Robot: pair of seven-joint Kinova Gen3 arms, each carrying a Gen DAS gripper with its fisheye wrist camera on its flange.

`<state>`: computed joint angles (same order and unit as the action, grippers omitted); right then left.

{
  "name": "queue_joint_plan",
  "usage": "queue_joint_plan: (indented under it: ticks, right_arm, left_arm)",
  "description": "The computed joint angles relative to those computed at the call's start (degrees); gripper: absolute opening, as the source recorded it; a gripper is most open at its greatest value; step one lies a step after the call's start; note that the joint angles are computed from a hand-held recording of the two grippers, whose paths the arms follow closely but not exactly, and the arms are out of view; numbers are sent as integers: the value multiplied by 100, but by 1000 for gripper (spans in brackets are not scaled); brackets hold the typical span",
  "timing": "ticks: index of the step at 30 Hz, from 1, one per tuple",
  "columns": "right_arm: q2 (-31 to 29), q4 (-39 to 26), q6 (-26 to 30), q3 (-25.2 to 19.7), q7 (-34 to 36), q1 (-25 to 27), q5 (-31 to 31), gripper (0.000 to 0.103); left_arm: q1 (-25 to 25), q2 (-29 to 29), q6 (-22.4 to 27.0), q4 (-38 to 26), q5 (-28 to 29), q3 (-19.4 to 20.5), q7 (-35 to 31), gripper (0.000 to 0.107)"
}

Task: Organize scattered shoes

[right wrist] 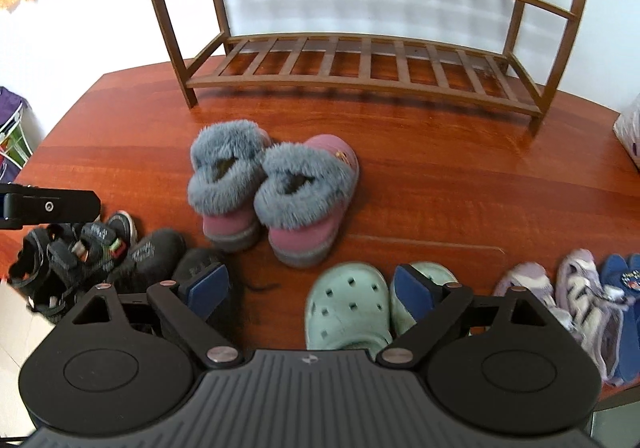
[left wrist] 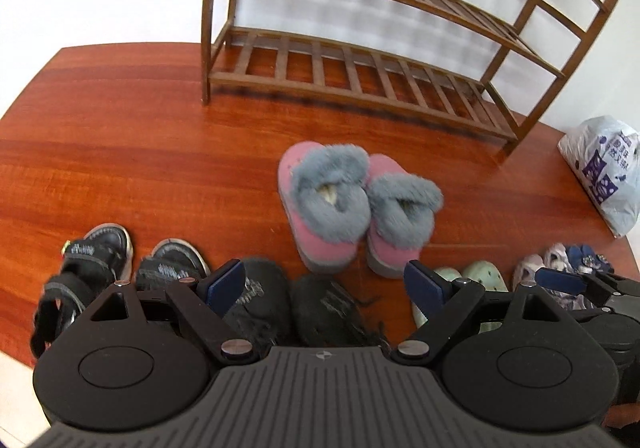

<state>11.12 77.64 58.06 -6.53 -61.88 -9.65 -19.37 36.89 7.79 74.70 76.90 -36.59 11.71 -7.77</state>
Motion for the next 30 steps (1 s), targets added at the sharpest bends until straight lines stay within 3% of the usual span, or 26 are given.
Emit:
queue_joint_plan:
  ticks: [6,15,30]
  right_arm:
    - [-465,466,174,192,728,471,-422,95]
    - [-890,853,670,759,1789,1122,-927,97]
    - [-884,919,1079,1233,2857,1977,-1315,99]
  left_arm:
    - [662,299,752,-458,-370,117,689,88]
    - [1663,778,1790,-1130,-636,-12,1234,88]
    - [2508,1386,2385,-1960,-686,-401,1461,88]
